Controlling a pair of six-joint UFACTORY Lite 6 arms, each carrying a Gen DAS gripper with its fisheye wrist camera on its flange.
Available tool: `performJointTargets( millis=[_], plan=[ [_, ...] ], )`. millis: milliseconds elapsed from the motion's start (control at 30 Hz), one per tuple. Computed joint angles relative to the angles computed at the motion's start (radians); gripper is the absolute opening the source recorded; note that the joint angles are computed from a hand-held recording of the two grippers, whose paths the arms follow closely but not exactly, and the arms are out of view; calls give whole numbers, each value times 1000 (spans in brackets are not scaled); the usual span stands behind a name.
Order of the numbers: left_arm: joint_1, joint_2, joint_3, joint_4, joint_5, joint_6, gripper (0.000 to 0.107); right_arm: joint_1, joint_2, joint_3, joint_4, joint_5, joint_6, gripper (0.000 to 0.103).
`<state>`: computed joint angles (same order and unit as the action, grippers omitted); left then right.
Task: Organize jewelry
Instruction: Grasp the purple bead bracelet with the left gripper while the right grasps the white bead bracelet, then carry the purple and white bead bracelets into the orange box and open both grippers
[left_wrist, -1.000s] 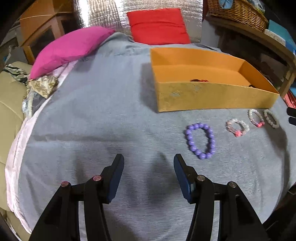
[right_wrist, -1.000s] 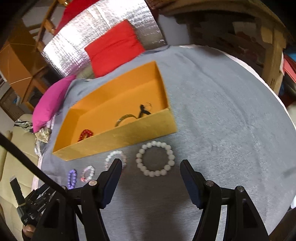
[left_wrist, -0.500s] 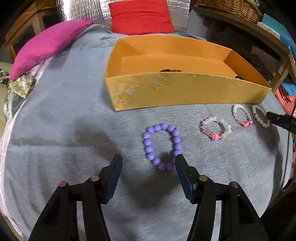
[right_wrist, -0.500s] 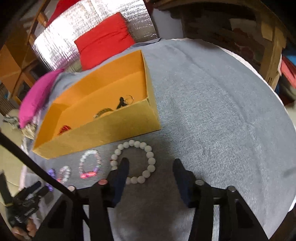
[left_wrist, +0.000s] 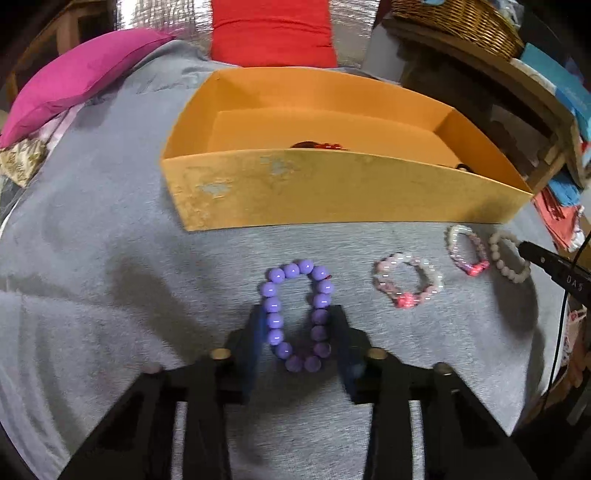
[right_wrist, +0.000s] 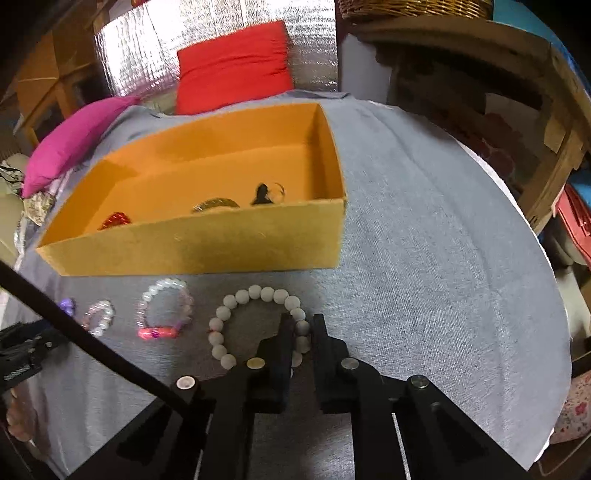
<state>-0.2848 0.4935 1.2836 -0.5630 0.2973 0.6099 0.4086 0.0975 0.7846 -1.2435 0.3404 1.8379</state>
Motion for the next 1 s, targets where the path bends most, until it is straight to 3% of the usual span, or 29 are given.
performJointTargets(
  millis=[67, 433, 767, 1000],
  plan=[
    [-3, -2, -5, -33, 0, 44, 20, 6, -34, -13, -13, -9, 9, 10],
    [30, -111, -106, -239, 1, 286, 19, -15, -166, -60, -32, -125, 41, 11],
    [58, -243, -175, -440, 47, 497, 19, 31, -278, -86, -62, -150, 102, 11],
    [42, -259, -127, -558, 66, 576, 19, 60, -296, -68, -245, -167, 304, 11]
  ],
)
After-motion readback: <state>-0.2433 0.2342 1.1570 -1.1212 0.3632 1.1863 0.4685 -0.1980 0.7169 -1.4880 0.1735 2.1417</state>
